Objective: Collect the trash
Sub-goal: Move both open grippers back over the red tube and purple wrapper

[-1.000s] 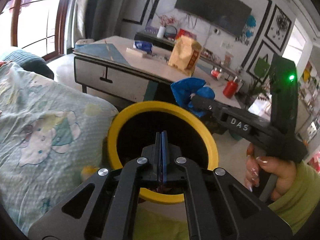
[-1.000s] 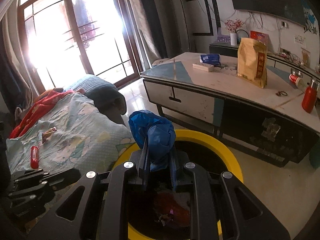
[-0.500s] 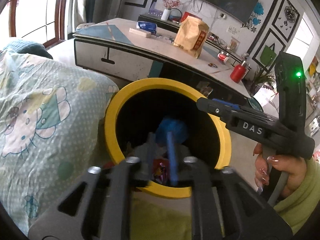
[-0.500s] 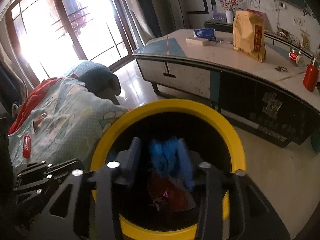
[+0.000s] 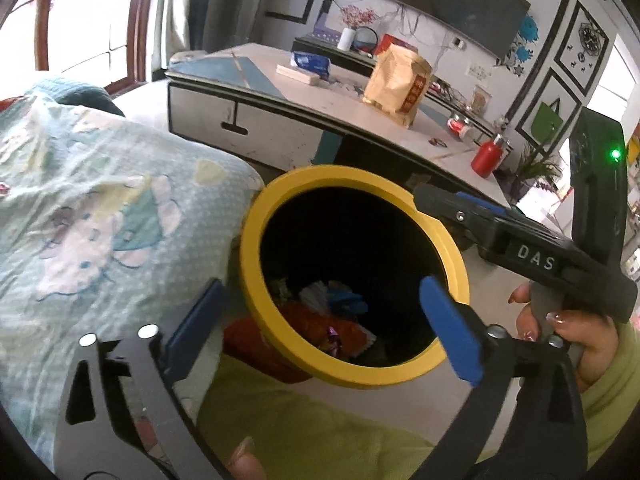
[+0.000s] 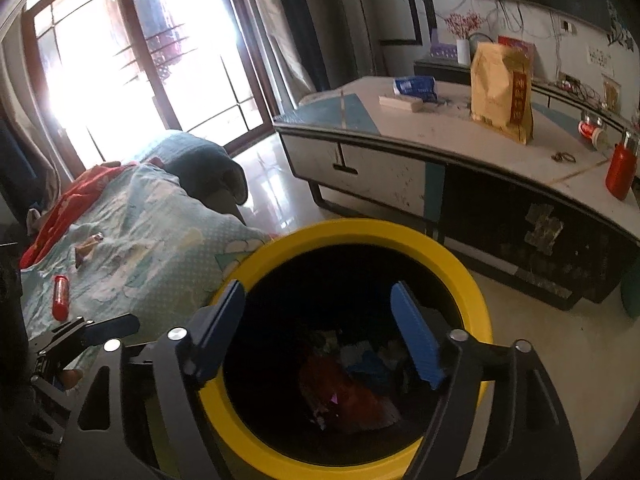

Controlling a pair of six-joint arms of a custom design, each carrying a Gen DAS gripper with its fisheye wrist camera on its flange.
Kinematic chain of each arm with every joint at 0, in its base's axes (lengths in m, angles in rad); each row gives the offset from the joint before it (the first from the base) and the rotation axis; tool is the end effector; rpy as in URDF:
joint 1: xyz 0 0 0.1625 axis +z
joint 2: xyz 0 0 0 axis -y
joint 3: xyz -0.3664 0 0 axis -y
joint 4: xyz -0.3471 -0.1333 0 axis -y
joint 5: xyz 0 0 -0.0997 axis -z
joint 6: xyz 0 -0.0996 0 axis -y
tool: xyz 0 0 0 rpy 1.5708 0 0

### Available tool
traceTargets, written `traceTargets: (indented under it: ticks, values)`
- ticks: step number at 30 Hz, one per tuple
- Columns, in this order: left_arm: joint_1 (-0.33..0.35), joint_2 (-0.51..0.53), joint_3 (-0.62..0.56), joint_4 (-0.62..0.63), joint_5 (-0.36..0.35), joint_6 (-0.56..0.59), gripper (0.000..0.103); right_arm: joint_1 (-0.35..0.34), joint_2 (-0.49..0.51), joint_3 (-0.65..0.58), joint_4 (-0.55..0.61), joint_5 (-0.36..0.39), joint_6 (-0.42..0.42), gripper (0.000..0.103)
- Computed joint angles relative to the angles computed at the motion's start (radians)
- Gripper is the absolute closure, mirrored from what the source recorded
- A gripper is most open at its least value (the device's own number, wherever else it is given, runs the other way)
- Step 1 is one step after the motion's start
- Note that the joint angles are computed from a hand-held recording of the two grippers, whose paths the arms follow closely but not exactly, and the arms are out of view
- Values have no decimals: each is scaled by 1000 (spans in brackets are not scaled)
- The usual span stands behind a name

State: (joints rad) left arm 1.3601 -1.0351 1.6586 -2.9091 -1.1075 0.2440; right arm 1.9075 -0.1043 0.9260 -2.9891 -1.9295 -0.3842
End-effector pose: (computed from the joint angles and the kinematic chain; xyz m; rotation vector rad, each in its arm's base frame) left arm 0.0479 -0.6264 0.2730 0.3518 2.5060 -0.9313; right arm 0.3359 -0.6619 -0.0747 0.7999 -2.5428 0.8067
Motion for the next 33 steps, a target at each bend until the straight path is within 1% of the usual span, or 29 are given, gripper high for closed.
traceTargets:
  ticks: [9,17,27,33]
  values:
    - [-19,-65,80,-163,91,42,11,34,-14,36,-75,59,-37,22]
    - [-16,-118,119,-295,159,55,11,68,0,18,-67,96,-61,20]
    - [15,-190,144,-378,207,39,11,113,65,-86,38,140,-86,20]
    - [40,-230,154,-416,241,42,11,144,131,-196,123,173,-101,20]
